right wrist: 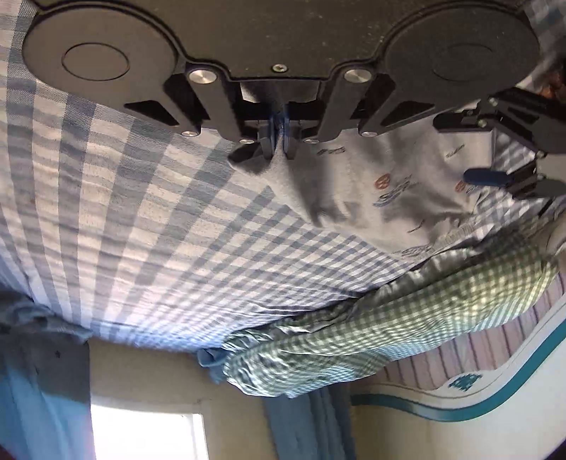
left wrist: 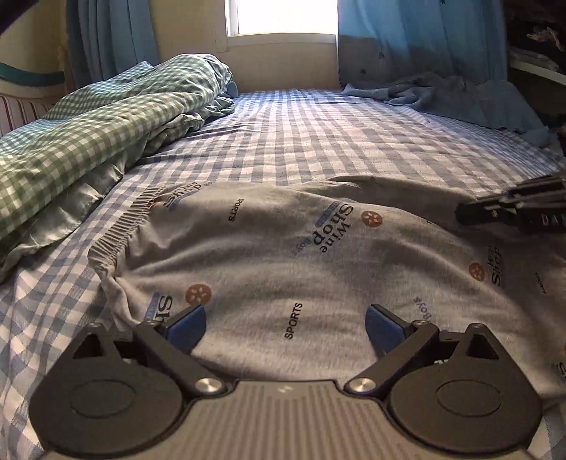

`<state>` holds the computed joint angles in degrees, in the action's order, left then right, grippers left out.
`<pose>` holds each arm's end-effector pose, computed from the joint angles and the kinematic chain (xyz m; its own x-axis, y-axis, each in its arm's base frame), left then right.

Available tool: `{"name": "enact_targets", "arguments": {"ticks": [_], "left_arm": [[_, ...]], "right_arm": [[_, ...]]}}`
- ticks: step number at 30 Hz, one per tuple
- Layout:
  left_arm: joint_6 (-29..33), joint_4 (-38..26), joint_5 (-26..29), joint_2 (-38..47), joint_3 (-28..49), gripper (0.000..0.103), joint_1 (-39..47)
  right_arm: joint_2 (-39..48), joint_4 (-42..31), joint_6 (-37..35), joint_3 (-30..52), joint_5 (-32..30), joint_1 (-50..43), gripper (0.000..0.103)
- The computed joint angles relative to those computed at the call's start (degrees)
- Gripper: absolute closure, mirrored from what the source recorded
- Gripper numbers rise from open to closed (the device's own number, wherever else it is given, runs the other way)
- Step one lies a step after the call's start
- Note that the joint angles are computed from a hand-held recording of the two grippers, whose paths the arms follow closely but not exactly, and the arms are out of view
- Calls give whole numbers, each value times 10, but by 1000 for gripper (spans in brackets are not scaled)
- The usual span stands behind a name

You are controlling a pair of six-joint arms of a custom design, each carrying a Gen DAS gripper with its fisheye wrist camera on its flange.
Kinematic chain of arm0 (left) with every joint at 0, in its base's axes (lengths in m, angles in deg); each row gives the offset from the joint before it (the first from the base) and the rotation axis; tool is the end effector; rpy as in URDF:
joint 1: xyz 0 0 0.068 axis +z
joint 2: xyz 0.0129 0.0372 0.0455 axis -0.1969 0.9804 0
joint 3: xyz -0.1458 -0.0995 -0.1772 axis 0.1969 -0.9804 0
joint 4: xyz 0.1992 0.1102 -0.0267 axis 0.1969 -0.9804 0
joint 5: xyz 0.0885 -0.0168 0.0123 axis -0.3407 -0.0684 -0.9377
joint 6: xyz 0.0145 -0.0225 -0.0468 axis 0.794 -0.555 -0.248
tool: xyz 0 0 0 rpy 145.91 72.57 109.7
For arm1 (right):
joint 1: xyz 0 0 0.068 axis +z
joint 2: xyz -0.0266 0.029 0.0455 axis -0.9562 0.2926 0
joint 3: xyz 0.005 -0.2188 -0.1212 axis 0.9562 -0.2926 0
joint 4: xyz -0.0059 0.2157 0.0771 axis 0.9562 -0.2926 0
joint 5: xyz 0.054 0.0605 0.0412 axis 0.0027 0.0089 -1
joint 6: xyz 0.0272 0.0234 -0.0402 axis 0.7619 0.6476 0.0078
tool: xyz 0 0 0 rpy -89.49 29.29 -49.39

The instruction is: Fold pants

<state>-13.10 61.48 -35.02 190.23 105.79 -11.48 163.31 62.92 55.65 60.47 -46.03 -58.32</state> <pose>0.2853 -0.0064 -0.0343 -0.6481 0.1969 -0.7357 0.2551 0.9663 0.0340 0.2861 0.0833 0.0038 -0.5722 -0.2434 -0.7832 -0.4750 0.8768 0.0745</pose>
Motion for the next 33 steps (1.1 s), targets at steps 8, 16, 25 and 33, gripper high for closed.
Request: {"name": "enact_targets", "arguments": {"ticks": [8,16,25,33], "left_arm": [[3,6,6,2,-3,3,5],[1,7,1,1,-4,2,4],[-3,-15,-8,-7,2,1,1],[-42,-37,-42,-79,-47,1,-72]], "right_arm": [[31,17,104,6,-88,-40,70],[120,-145,388,222,-270,-147,68],[154,-249,397,331,-244,-151,96],[-100,-92,111,-59,-62,-157,30]]}}
